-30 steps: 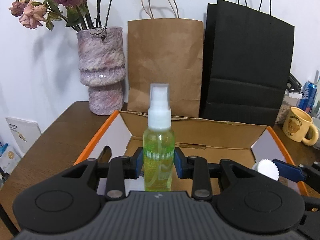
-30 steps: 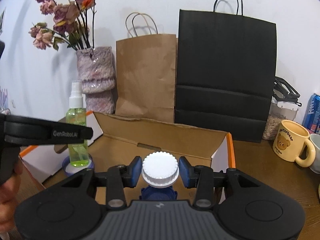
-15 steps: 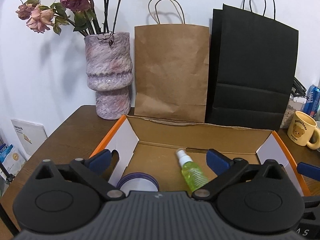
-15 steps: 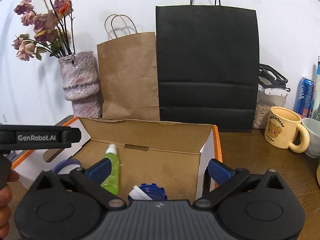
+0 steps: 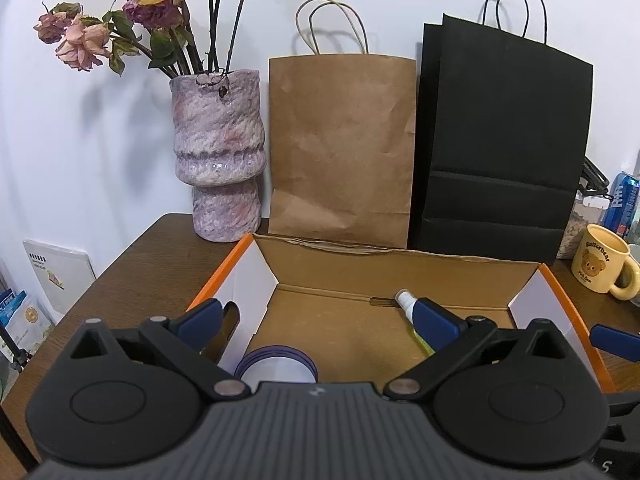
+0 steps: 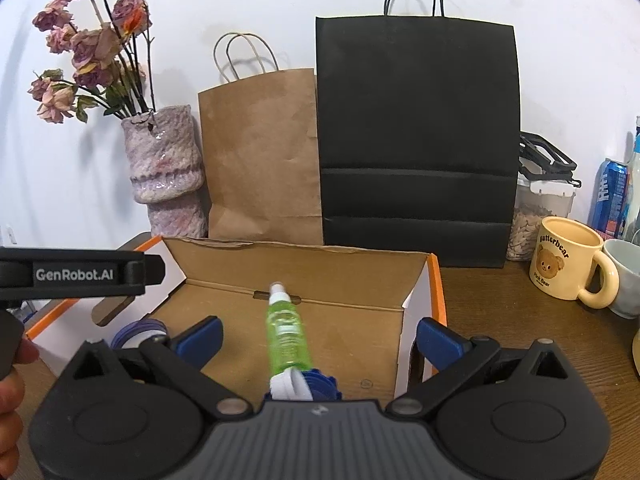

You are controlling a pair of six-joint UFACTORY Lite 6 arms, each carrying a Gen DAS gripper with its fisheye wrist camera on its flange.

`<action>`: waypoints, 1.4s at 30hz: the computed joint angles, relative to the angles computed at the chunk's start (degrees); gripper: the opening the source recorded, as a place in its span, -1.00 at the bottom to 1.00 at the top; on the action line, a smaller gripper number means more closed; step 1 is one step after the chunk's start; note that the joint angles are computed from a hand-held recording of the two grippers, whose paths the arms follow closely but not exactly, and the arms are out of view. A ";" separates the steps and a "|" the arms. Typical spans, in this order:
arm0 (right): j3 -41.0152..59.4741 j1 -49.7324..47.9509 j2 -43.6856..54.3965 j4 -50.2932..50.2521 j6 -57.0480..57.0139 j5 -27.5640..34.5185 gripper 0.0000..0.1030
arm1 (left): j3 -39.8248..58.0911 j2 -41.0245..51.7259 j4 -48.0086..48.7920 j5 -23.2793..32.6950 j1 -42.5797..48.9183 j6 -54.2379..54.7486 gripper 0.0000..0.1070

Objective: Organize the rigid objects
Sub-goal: 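Withdraw both open tools from the box back over the table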

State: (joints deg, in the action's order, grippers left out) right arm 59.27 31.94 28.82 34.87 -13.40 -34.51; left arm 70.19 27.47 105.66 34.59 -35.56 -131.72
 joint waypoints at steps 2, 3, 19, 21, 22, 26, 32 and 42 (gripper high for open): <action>-0.83 0.35 -0.73 0.24 -0.13 -0.38 1.00 | -1.42 -1.21 1.19 0.03 -0.17 -1.43 0.93; -1.33 0.57 -1.16 0.52 -0.26 -0.65 1.00 | -2.05 -1.79 1.49 0.15 -0.34 -1.98 0.93; -13.60 5.20 -10.56 5.59 -2.60 -7.44 1.00 | -16.54 -14.52 6.98 4.08 -3.74 -10.46 0.93; -15.50 6.03 -12.35 6.05 -2.66 -8.08 1.00 | -18.27 -16.30 6.32 4.39 -4.38 -10.10 0.93; -16.09 6.26 -13.05 6.40 -2.92 -8.12 1.00 | -19.11 -17.07 6.21 4.67 -4.77 -10.08 0.93; -19.44 8.03 -16.13 8.70 -3.75 -8.93 1.00 | -22.55 -20.28 4.74 5.84 -6.37 -9.54 0.93; -24.69 11.76 -20.58 12.75 -4.95 -10.54 1.00 | -27.23 -24.89 1.46 7.83 -9.59 -8.36 0.93; -34.11 20.18 -29.37 22.54 -8.51 -13.52 1.00 | -35.23 -32.57 -5.38 12.19 -17.25 -6.27 0.93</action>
